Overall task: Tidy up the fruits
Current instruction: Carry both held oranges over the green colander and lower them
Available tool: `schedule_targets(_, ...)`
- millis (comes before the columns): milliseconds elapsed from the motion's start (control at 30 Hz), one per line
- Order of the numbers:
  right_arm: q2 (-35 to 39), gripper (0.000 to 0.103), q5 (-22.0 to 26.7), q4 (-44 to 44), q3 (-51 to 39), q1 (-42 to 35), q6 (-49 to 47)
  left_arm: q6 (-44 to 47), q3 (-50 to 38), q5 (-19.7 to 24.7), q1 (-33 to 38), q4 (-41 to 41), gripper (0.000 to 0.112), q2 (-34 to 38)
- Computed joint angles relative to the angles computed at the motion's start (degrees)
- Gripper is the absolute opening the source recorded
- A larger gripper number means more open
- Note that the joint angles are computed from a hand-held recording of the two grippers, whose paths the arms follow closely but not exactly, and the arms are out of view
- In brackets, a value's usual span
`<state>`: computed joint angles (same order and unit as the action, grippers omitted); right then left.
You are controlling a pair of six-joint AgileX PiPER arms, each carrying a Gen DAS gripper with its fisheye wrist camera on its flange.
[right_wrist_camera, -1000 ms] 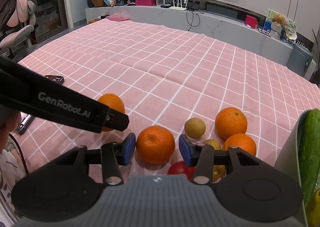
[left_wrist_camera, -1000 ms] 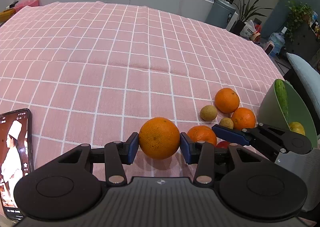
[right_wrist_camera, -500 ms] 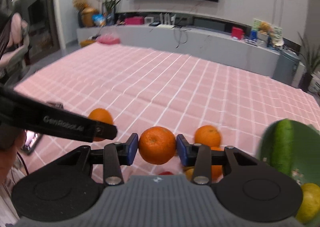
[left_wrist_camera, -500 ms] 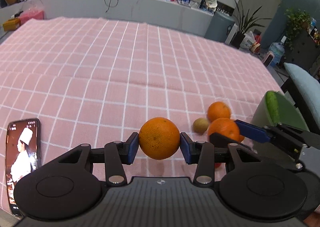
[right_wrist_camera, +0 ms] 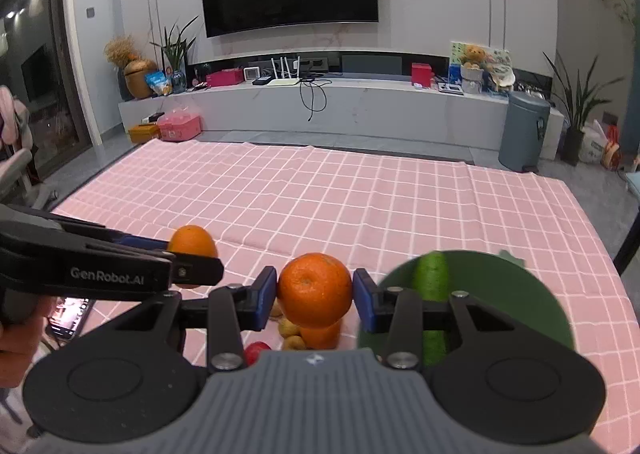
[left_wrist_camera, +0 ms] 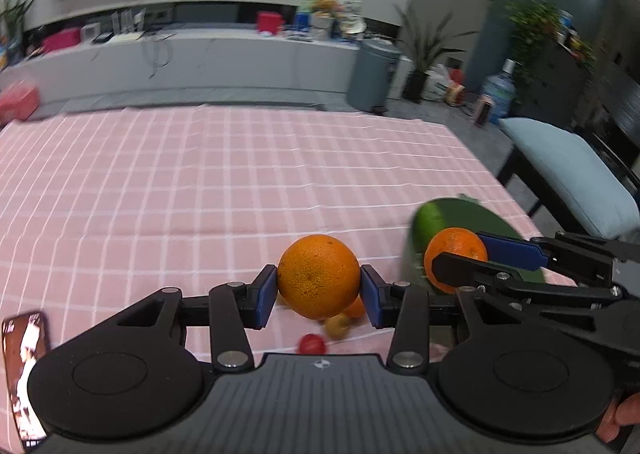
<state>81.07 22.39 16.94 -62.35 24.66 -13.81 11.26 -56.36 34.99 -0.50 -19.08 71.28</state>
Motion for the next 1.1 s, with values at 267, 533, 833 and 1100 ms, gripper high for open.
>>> schedule_targets(267,-4.0,0.038,10.1,6.9,-1.4,-10.3,-11.5,1.2,-5.5,1.6,-9.2,-0.5,0.050,5.0)
schedule_targets(533,-1.0,0.038,19.7,6.2,-4.7,-18.3,-16.5,7.4,-11.5,5.0,-13.9,-4.6,0.050,14.5)
schedule_targets(833,6.6,0.038,27.5,4.3,-9.1,-20.7,-18.0,10.3,-16.2,8.2,-17.0,-0.3,0.050,21.0)
schedule_targets(1100,11.2,0.038,30.8,3.5,-11.9,-20.3,-16.7,10.5,-21.2,11.7,-18.2,3.3,0.050,25.7)
